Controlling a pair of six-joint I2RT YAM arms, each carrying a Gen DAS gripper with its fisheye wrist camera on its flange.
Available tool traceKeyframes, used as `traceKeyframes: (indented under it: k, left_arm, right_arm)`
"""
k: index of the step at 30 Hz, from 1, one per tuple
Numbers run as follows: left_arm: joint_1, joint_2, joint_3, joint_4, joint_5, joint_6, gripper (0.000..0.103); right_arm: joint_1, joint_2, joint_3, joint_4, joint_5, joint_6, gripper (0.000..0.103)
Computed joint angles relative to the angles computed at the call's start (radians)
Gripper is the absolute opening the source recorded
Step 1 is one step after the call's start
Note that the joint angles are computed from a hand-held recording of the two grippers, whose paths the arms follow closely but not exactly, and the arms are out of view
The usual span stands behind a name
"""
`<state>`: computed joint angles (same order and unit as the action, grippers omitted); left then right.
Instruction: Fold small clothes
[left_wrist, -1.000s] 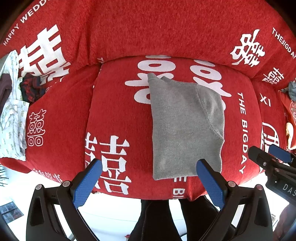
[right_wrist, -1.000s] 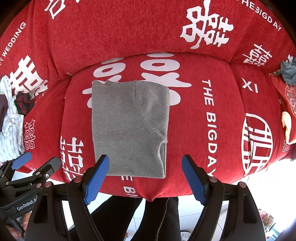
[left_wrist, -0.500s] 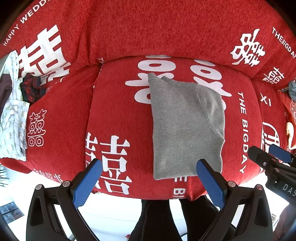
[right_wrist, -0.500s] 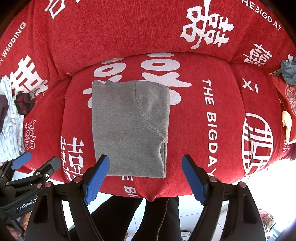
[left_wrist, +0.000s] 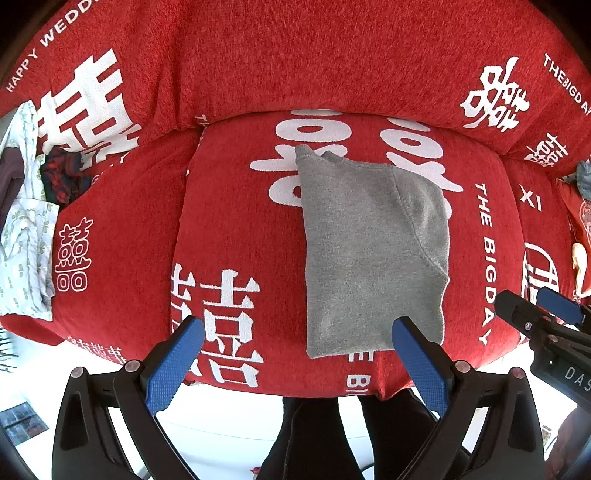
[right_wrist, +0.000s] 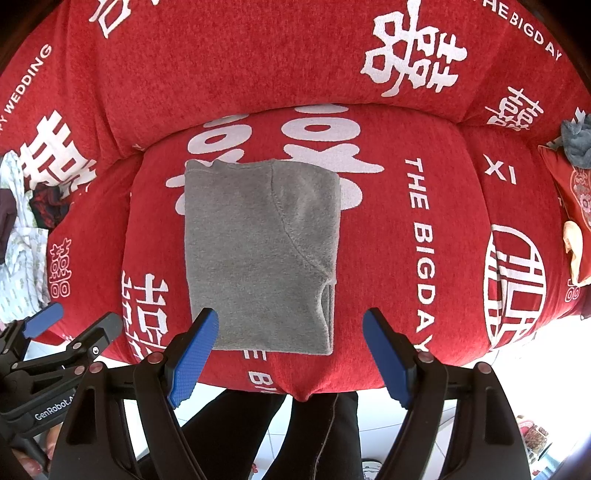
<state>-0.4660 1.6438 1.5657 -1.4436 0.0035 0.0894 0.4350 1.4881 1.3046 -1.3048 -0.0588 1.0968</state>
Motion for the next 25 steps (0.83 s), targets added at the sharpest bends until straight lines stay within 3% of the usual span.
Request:
traceKeyframes:
  k: [25]
  left_arm:
    - [0.027,0.024,0.029,0.018,-0.013,0.064,0.102]
  right_arm:
    - [0.022,0.020,0.026,-0.008,0.011,0.011,0.083]
